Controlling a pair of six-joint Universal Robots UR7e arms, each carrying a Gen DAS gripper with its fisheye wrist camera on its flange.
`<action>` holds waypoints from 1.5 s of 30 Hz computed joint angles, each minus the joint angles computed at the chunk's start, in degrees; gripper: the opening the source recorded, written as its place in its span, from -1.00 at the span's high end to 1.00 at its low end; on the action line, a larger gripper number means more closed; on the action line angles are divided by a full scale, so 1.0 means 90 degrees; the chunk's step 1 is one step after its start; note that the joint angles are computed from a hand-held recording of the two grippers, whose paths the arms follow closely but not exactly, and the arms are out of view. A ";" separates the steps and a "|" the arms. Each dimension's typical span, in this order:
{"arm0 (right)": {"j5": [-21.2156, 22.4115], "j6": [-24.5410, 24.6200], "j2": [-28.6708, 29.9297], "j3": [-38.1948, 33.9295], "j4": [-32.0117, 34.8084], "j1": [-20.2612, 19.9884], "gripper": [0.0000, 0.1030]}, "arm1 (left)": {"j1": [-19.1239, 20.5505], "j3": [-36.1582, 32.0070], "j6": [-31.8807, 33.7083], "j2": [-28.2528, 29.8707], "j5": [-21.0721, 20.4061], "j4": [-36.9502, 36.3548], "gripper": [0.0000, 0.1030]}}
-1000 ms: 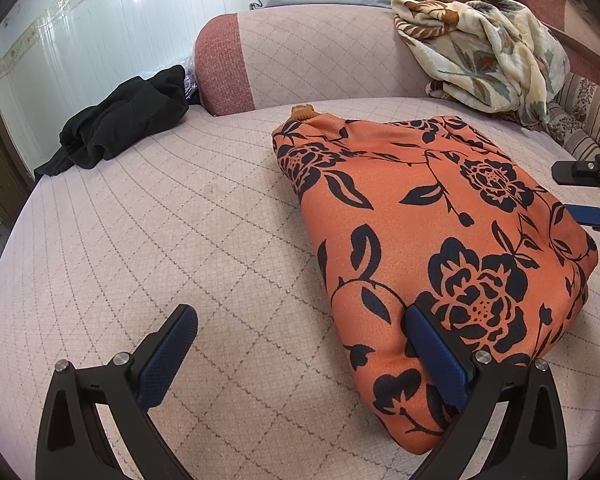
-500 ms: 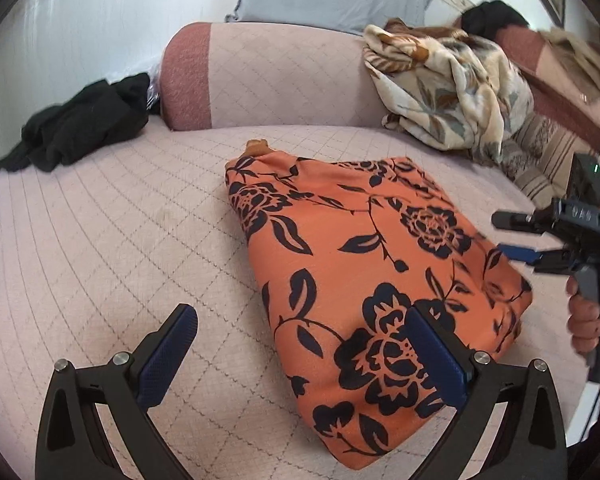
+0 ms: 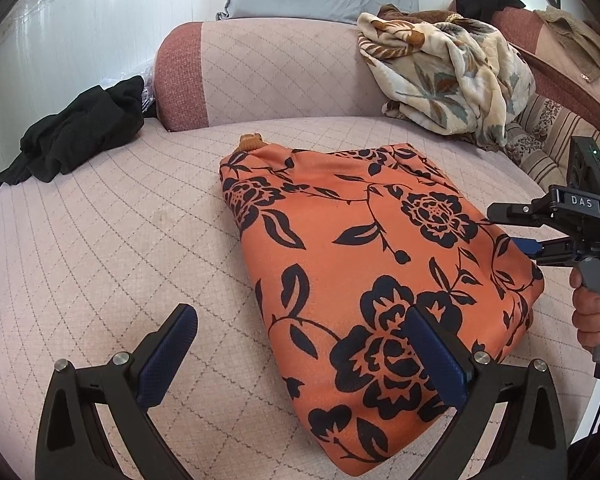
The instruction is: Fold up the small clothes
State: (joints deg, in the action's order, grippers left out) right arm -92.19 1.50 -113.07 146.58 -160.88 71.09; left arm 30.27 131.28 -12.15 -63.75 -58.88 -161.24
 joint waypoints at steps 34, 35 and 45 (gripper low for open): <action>-0.0938 0.0333 0.1852 0.0026 -0.1718 0.1288 0.17 | 0.0840 -0.0255 -0.0819 0.0129 -0.1942 -0.0056 -0.02; -0.1053 0.0374 0.1888 0.0000 -0.1735 0.1387 0.19 | 0.0808 -0.0238 -0.0770 0.0121 -0.1887 -0.0071 0.00; -0.1401 0.0448 0.1748 0.0021 -0.1672 0.2009 0.29 | 0.0280 0.0112 -0.0757 -0.0541 -0.1223 0.0231 0.15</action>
State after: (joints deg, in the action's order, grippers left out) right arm -104.79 5.53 -97.33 146.77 -175.93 89.17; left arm 32.79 132.29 -18.96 -68.62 -69.89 -159.17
